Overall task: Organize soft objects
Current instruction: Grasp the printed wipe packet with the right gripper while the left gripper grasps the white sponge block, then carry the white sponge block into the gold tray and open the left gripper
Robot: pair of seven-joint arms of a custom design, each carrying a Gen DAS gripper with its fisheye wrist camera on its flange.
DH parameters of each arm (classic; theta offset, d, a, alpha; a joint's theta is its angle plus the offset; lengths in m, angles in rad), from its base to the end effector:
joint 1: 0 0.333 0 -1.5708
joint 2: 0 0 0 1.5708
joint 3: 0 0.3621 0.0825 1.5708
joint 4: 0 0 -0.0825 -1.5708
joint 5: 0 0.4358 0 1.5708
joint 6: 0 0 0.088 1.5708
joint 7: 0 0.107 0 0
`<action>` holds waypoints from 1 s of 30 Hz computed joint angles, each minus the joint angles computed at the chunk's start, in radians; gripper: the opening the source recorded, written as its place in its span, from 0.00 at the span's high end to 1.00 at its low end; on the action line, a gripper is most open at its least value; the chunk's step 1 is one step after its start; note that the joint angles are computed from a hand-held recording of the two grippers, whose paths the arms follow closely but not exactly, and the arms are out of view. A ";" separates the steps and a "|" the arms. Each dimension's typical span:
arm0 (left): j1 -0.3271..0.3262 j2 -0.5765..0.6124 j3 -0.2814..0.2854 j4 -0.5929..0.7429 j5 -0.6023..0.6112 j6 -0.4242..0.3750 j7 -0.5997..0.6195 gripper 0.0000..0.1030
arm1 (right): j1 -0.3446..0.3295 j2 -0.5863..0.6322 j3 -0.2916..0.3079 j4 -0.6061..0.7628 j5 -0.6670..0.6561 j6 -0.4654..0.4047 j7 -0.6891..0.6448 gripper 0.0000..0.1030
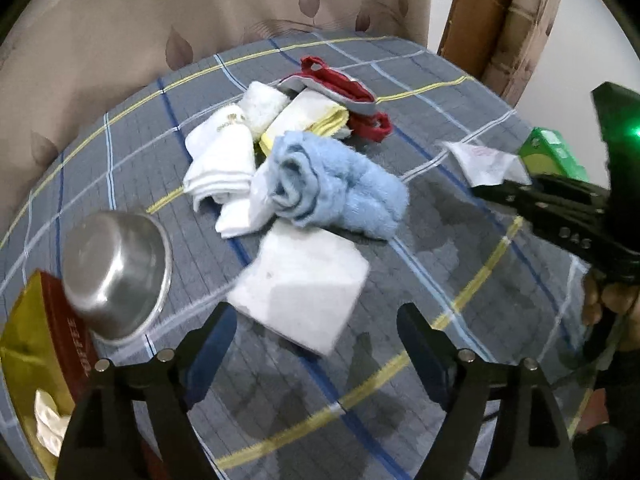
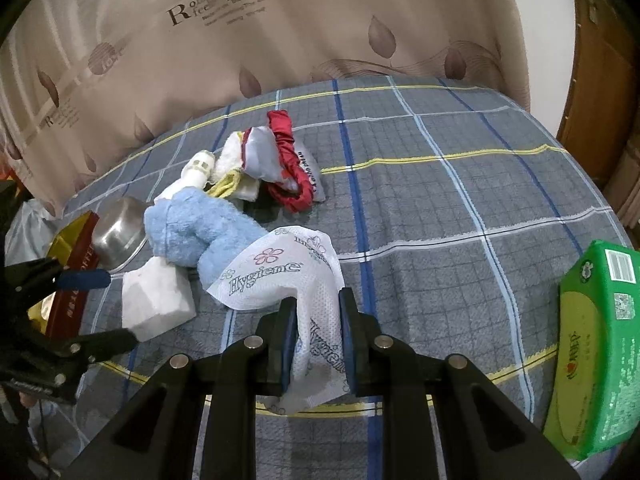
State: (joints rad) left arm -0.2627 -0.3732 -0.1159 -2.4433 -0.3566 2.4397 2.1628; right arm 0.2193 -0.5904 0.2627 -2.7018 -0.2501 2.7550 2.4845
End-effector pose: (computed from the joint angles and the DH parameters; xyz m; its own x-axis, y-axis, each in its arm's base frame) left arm 0.4522 -0.1838 0.4949 -0.6800 -0.7322 0.0380 -0.6755 0.6056 -0.4207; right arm 0.3661 0.2074 0.4825 -0.1521 -0.9675 -0.2021 -0.7653 0.2447 -0.5954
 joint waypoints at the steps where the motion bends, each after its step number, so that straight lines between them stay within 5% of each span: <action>1: 0.004 0.015 -0.003 0.010 0.011 -0.002 -0.004 0.18 | -0.004 -0.003 0.002 -0.001 -0.002 -0.002 0.003 0.83; 17: 0.024 0.158 -0.043 0.106 0.098 -0.031 0.018 0.17 | -0.005 -0.023 -0.019 -0.020 0.026 0.005 0.010 0.83; 30: 0.053 0.173 -0.056 0.089 0.124 0.010 -0.166 0.16 | 0.010 -0.013 -0.032 -0.021 0.051 0.005 -0.027 0.82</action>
State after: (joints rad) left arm -0.2093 -0.1997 -0.1724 -2.3545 -0.2328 2.4501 1.9964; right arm 0.2289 -0.6035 0.2308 -2.7225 -0.1986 2.7601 2.4580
